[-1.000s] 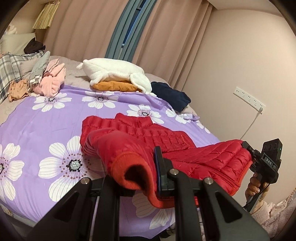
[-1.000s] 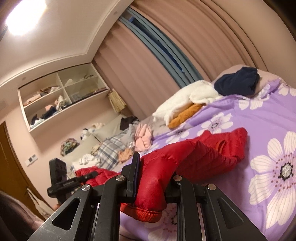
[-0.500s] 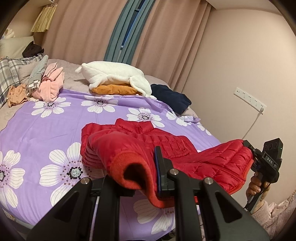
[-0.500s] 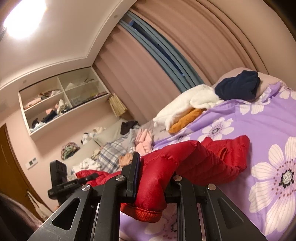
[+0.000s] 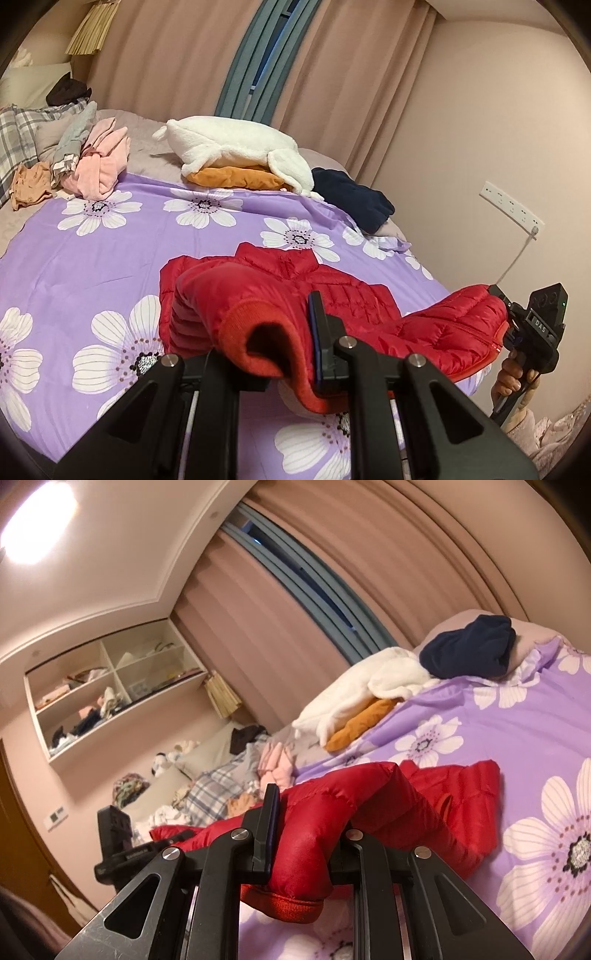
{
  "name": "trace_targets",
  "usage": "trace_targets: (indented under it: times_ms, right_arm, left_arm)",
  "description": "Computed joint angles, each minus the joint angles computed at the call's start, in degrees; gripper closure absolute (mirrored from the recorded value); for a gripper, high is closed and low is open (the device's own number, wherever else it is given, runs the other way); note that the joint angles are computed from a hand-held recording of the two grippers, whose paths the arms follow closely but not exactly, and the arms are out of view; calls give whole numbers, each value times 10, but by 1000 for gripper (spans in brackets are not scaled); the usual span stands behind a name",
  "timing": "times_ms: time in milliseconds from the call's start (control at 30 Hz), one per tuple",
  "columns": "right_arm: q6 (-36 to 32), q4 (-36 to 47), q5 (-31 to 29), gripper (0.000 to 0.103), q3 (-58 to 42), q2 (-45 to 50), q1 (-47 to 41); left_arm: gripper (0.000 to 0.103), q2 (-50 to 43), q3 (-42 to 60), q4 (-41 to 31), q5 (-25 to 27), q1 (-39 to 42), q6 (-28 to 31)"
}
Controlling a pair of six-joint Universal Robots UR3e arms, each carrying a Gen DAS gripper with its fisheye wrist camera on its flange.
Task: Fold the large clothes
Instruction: 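Lift the hem with both tools and fold it toward the collar, then carry the held hem further over the jacket toward the collar with both tools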
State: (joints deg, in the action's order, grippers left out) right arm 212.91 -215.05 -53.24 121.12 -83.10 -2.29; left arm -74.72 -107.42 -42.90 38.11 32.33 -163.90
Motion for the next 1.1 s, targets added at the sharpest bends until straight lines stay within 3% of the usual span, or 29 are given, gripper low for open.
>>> trace_targets:
  times_ms: [400, 1100]
  right_arm:
    - [-25, 104, -40, 83, -110, 48, 13]
    - [-52, 256, -79, 83, -287, 161, 20]
  left_arm:
    - [87, -126, 85, 94, 80, -66, -87]
    - [87, -311, 279, 55, 173, -143, -131]
